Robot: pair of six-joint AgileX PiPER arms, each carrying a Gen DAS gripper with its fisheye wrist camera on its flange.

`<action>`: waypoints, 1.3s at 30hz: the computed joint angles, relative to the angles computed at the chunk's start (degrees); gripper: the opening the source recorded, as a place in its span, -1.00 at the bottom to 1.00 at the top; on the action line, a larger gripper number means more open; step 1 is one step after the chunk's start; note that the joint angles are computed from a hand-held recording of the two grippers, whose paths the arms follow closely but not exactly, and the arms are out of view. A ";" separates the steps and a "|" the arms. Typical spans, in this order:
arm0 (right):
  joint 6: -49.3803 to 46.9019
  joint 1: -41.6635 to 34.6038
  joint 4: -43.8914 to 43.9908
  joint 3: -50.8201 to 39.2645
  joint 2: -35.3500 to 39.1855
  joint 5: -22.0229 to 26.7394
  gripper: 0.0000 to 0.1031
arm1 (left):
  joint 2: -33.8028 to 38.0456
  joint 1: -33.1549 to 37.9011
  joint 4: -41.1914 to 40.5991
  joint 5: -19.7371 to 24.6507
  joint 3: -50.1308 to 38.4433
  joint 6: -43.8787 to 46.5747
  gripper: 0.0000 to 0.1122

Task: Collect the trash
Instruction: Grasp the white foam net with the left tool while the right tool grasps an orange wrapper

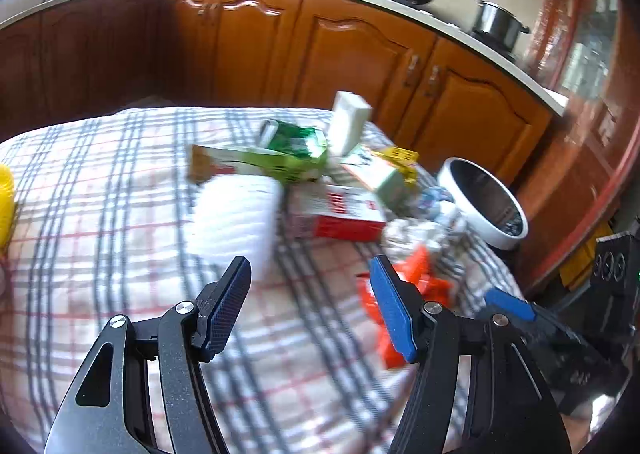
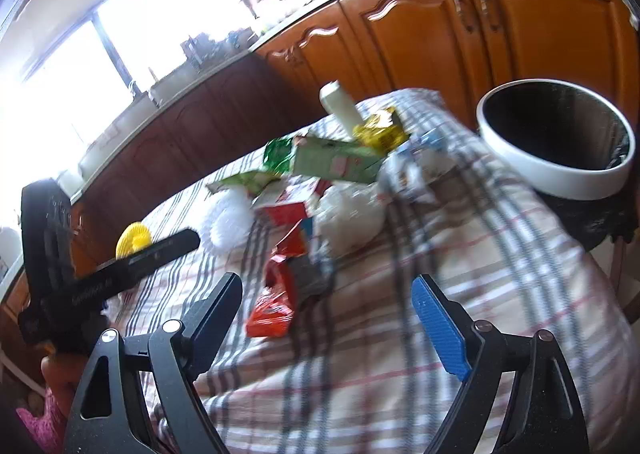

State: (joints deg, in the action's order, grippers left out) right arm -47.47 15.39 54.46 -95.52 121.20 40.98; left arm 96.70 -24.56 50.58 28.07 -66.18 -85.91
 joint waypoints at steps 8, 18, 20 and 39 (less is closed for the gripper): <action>5.58 3.34 -5.48 -6.48 4.67 2.14 0.16 | 3.66 5.94 -3.27 0.52 -2.53 6.05 0.14; 2.81 3.37 -5.06 -5.01 3.56 1.89 -0.93 | 4.53 4.97 -6.16 -1.33 -2.40 11.11 -0.70; 1.03 2.73 -3.56 -3.44 2.26 1.82 -0.93 | 3.11 3.72 -5.53 -1.29 -1.42 10.03 -0.71; -6.92 -4.26 4.13 3.89 -5.59 1.02 -0.93 | 4.88 -5.00 -9.48 -1.41 -11.66 16.97 -0.76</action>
